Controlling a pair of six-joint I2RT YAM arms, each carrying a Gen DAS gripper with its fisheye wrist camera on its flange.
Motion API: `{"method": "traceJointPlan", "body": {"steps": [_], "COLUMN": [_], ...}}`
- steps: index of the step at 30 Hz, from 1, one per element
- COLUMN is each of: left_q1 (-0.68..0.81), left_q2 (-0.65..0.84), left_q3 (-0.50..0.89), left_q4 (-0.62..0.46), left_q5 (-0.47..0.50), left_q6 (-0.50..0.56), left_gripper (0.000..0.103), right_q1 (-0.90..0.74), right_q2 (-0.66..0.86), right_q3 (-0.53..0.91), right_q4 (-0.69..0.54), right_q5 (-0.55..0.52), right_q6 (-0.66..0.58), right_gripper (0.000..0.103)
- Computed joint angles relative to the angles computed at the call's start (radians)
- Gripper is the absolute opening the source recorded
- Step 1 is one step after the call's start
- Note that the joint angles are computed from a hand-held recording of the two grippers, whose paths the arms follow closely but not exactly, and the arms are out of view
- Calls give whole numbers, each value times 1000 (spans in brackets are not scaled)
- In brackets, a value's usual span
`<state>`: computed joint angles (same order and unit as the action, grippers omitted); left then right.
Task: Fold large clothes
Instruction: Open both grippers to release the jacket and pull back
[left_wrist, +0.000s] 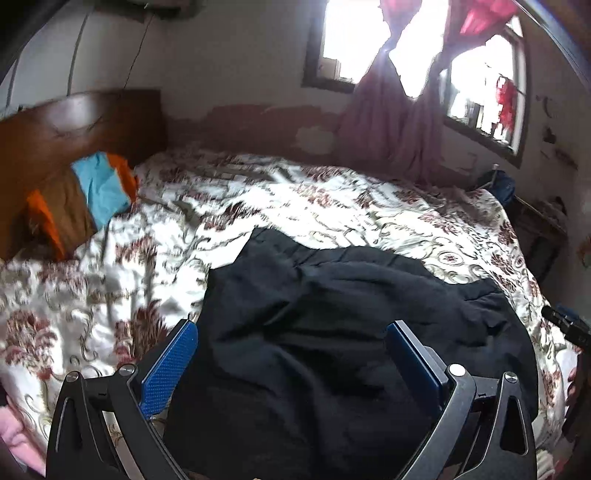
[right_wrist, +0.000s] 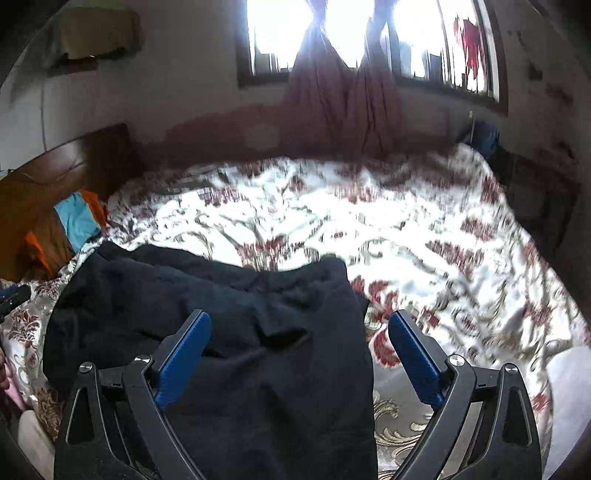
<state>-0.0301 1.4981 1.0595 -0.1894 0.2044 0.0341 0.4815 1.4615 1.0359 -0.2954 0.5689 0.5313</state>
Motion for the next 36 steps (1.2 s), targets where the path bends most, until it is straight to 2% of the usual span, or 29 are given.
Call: {"method": "traceJointPlan", "body": {"steps": [5, 8, 14, 16, 20, 24, 27, 31, 36], "left_q1": [-52, -84, -109, -112, -154, -182, -182, -173, -146], "left_q2": [-131, -224, -379, -430, -552, -658, -712, -778, -867], "left_q3": [-79, -140, -253, -292, -368, -415, -433, -457, -485], "left_q4": [51, 88, 112, 118, 117, 79, 50, 13, -40], "left_q5": [-39, -73, -65, -66, -150, -202, -192, -174, -129], "left_q6": [9, 1, -14, -22, -26, -45, -33, -5, -3], "left_gripper": [103, 103, 103, 103, 103, 103, 103, 103, 103], "right_q1": [140, 207, 353, 410, 514, 590, 648, 712, 772], "right_q2": [-70, -101, -134, -127, -94, -59, -31, -20, 23], "right_q3": [-21, -37, -55, -48, -29, -10, 25, 40, 103], "right_q4": [22, 34, 10, -21, -109, -156, -230, -256, -467], "right_q5": [182, 250, 403, 463, 551, 618, 679, 746, 808], "right_q6": [-26, -21, 23, 64, 211, 300, 365, 394, 600], "right_gripper": [95, 95, 95, 95, 95, 95, 95, 95, 95]}}
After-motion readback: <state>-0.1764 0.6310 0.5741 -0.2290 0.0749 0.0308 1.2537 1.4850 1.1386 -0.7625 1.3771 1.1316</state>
